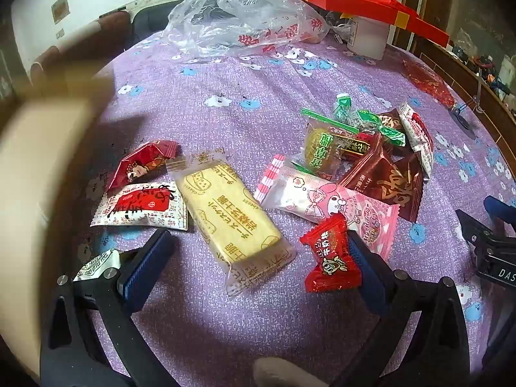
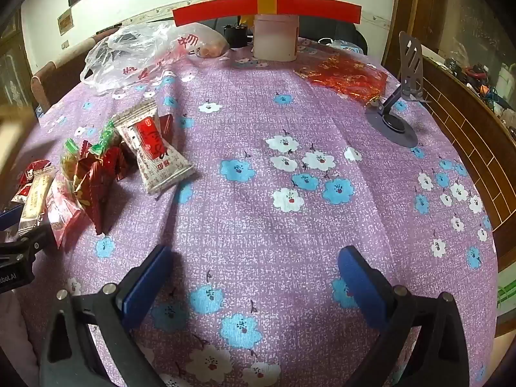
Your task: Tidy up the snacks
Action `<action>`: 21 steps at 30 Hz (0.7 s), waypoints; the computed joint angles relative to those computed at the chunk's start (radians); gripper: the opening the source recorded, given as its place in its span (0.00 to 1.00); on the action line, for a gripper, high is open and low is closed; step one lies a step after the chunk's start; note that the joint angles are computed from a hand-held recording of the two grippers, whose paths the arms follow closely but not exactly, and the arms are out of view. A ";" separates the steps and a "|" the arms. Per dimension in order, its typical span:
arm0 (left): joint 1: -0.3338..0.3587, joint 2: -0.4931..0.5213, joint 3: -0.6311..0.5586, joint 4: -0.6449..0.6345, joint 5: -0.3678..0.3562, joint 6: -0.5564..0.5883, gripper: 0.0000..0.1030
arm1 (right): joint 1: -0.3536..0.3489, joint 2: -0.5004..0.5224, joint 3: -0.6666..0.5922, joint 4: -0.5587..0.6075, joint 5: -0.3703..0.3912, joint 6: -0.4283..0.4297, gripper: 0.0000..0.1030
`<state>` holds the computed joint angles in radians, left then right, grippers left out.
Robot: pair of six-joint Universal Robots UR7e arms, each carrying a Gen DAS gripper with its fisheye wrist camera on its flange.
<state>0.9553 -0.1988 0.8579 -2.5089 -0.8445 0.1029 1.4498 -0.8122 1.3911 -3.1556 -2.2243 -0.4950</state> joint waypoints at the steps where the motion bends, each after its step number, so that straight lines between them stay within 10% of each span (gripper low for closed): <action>1: 0.000 0.000 0.000 -0.001 -0.001 0.000 1.00 | 0.000 -0.001 0.000 0.001 0.001 0.001 1.00; 21: -0.001 0.002 -0.002 0.002 0.003 -0.008 1.00 | -0.001 0.000 0.000 0.001 0.001 0.000 1.00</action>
<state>0.9543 -0.1972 0.8563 -2.5074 -0.8414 0.0954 1.4491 -0.8126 1.3914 -3.1549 -2.2233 -0.4946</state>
